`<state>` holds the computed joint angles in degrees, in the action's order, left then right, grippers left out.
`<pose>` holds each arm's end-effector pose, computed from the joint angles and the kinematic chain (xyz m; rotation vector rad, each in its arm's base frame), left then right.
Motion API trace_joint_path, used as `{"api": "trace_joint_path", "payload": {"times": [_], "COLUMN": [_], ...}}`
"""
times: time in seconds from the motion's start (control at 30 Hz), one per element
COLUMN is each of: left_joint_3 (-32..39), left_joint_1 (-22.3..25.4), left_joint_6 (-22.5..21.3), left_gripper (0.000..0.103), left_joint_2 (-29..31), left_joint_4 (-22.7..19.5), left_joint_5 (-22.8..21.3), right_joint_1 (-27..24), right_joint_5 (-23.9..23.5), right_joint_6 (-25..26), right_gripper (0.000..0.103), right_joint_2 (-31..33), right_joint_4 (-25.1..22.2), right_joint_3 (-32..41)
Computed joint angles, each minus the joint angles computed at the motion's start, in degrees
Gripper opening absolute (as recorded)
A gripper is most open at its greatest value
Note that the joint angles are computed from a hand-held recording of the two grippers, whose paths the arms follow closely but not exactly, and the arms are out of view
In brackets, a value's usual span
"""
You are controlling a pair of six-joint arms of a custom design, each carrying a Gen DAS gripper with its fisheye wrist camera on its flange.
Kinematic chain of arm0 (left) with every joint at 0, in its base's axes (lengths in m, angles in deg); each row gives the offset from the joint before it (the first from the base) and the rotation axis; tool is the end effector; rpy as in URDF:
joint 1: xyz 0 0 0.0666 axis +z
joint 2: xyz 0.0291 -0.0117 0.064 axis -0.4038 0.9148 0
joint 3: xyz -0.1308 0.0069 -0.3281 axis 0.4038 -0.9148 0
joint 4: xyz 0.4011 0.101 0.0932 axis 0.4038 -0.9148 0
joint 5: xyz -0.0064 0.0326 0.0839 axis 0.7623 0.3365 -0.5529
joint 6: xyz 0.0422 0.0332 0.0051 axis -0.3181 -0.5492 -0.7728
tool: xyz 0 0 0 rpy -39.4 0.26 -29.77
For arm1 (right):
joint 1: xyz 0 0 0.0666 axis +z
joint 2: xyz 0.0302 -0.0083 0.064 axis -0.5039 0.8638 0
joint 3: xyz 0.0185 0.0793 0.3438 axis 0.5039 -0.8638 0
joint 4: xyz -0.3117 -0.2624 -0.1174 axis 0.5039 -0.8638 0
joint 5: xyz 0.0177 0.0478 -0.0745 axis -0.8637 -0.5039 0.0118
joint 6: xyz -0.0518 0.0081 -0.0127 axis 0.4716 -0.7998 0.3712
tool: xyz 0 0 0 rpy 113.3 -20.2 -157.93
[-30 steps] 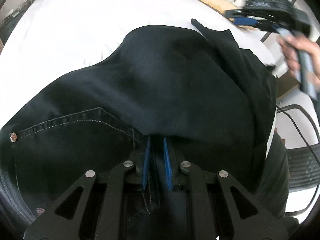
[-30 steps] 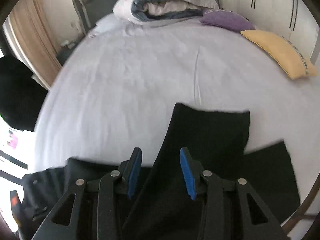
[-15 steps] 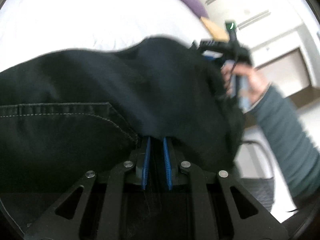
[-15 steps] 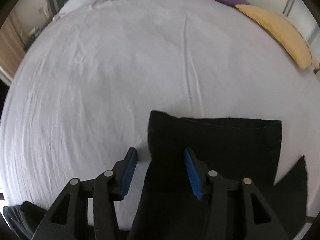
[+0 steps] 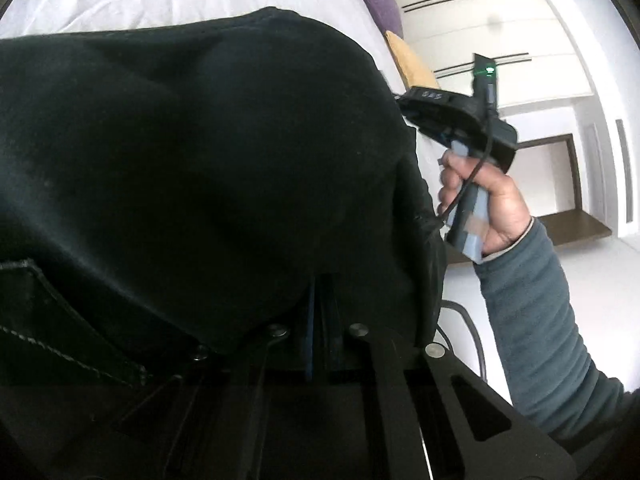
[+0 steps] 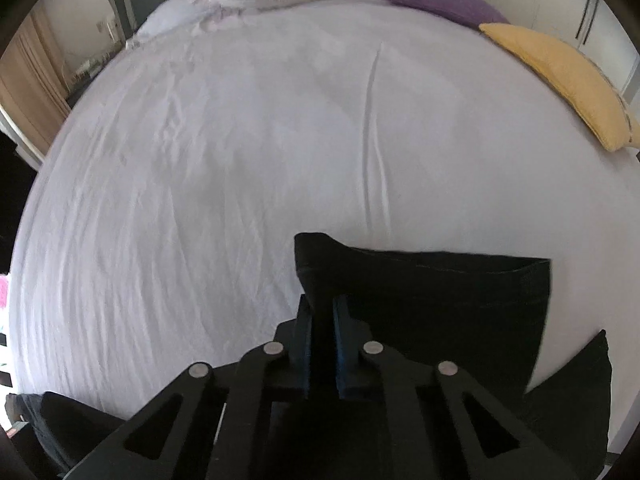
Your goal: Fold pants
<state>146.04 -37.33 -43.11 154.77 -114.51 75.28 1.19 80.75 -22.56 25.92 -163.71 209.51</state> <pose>0.4232 -0.1316 0.4198 0.1908 2.6616 -1.4290 0.5599 0.3329 0.4548 0.3426 2.7230 0.0439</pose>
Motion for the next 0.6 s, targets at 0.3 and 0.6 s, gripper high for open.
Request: {"api": "trace_joint_path", "payload": {"times": [0.3,0.6], "left_joint_3": [-1.6,0.4], "left_joint_1": [-0.6,-2.5], "left_joint_6": [1.3,4.0], "left_gripper": [0.004,0.004], "left_joint_2": [0.3,1.3], "left_joint_4": [2.6,3.4], "left_joint_5": [-1.4,-4.5], "right_joint_1": [1.1,4.3], "right_joint_5": [8.2,16.9], "right_joint_6": [-9.2,-37.7], "right_gripper": [0.009,0.009], "right_joint_2": [-24.1,-56.0], "right_joint_4": [15.9,18.9], "right_joint_3": [-24.3,-58.6]}}
